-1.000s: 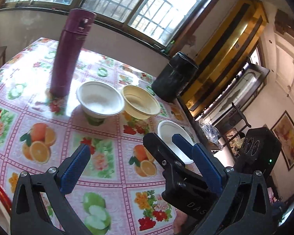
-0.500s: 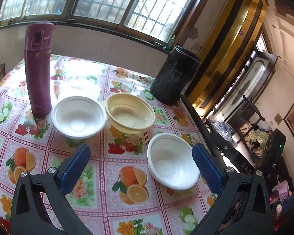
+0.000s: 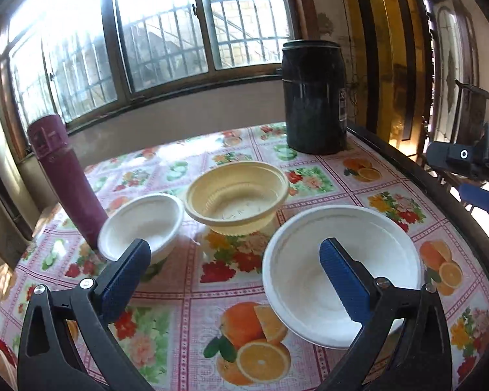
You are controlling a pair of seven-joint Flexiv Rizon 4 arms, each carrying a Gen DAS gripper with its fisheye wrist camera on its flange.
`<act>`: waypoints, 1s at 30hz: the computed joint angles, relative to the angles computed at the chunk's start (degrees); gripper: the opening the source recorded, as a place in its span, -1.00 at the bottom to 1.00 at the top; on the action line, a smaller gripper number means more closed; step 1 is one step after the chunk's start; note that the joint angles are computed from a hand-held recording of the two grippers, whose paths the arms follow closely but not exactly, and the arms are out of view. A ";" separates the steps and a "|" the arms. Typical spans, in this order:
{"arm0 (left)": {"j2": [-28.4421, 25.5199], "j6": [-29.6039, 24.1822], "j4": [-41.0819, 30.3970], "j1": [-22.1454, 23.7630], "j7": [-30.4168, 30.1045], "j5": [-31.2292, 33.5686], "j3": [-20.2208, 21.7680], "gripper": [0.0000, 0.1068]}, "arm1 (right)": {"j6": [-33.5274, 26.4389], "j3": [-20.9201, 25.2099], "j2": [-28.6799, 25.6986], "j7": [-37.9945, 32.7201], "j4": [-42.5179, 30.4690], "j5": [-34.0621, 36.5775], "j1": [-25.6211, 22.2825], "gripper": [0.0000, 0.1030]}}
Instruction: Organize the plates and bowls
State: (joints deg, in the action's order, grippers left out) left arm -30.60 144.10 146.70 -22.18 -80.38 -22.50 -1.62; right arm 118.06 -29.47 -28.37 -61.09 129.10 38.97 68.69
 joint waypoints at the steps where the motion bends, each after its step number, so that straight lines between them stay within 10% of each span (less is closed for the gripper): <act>1: 0.32 -0.96 0.20 3.11 -1.84 4.50 -0.89 0.93 | -0.94 0.82 0.32 0.18 -0.02 -0.64 -1.00 0.77; 21: 0.79 -8.19 -0.89 7.39 -5.35 11.98 -1.86 0.93 | 4.44 23.73 -0.80 11.19 1.95 -10.38 -22.61 0.74; 30: 1.26 -12.54 -1.71 8.96 -7.89 15.42 -1.86 0.93 | 7.13 27.71 -1.46 10.82 1.87 -9.80 -25.08 0.71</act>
